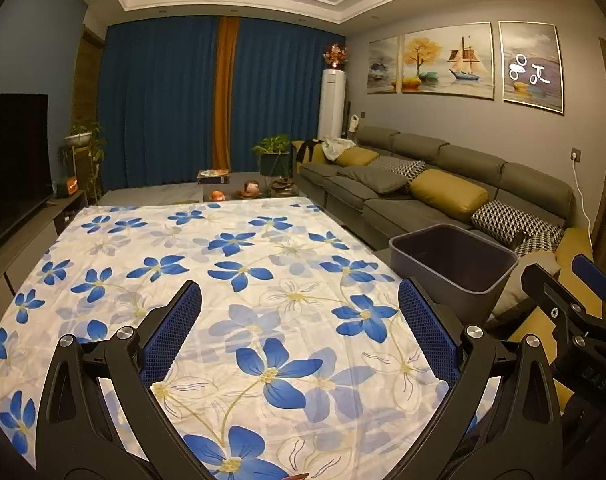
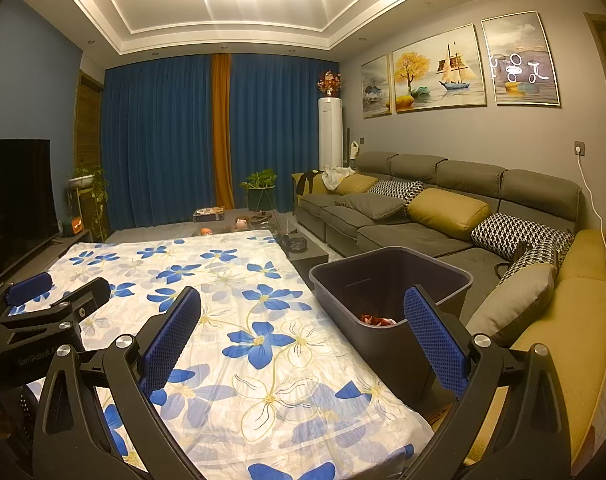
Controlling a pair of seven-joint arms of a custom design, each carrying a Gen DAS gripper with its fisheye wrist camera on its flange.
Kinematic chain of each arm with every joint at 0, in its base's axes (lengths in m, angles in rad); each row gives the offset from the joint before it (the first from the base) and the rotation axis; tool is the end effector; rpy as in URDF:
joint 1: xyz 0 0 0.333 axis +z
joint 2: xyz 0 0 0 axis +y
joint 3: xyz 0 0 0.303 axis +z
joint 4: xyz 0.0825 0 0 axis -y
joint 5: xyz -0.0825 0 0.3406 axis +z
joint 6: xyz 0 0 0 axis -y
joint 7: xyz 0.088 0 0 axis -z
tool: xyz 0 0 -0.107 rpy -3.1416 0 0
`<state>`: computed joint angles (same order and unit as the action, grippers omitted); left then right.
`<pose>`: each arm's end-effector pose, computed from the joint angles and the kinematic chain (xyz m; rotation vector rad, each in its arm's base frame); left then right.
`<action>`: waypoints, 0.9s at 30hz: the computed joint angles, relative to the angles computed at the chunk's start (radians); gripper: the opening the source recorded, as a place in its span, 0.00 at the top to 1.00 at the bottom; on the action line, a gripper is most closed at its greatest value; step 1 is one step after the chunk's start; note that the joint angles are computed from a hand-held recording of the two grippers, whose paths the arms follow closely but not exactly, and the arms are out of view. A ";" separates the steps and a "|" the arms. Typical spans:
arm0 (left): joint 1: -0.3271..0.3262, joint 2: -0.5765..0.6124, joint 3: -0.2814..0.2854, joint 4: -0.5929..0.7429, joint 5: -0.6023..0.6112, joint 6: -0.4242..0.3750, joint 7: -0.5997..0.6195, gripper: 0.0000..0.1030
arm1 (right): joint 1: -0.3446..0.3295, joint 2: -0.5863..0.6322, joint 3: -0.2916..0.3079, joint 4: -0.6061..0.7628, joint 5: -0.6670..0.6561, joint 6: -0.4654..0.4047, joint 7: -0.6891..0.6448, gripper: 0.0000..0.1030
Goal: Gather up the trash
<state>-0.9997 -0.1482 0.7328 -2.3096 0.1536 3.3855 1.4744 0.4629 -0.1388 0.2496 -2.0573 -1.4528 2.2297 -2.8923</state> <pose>0.4867 -0.1312 0.5508 -1.3163 1.7543 -1.2456 0.4053 0.3183 0.5553 -1.2348 1.6303 -1.2221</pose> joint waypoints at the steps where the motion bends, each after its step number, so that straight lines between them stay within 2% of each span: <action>1: -0.003 -0.001 0.004 -0.001 0.003 0.001 0.001 0.06 | 0.000 0.000 0.000 0.000 0.000 0.000 0.000 0.05; 5: -0.020 -0.002 0.019 -0.004 0.019 0.005 0.002 0.11 | 0.000 0.001 -0.001 0.001 0.001 0.000 0.000 0.05; 7: -0.059 -0.007 0.058 -0.004 0.033 0.007 0.000 0.14 | 0.000 -0.001 -0.001 -0.001 0.000 0.000 0.001 0.05; 11: -0.077 -0.008 0.073 -0.004 0.032 0.008 0.007 0.15 | 0.000 0.001 -0.001 0.002 0.003 -0.002 0.001 0.05; 16: -0.073 -0.008 0.068 -0.004 0.025 0.006 0.011 0.15 | 0.001 -0.002 0.001 -0.003 0.003 -0.005 0.005 0.05; 20: -0.045 -0.008 0.037 -0.008 0.007 0.004 0.022 0.15 | 0.002 -0.001 0.001 -0.001 0.005 -0.006 0.004 0.05; 27: -0.020 -0.005 0.017 -0.011 0.014 0.008 0.012 0.15 | 0.002 -0.003 0.001 -0.007 0.002 -0.006 0.012 0.05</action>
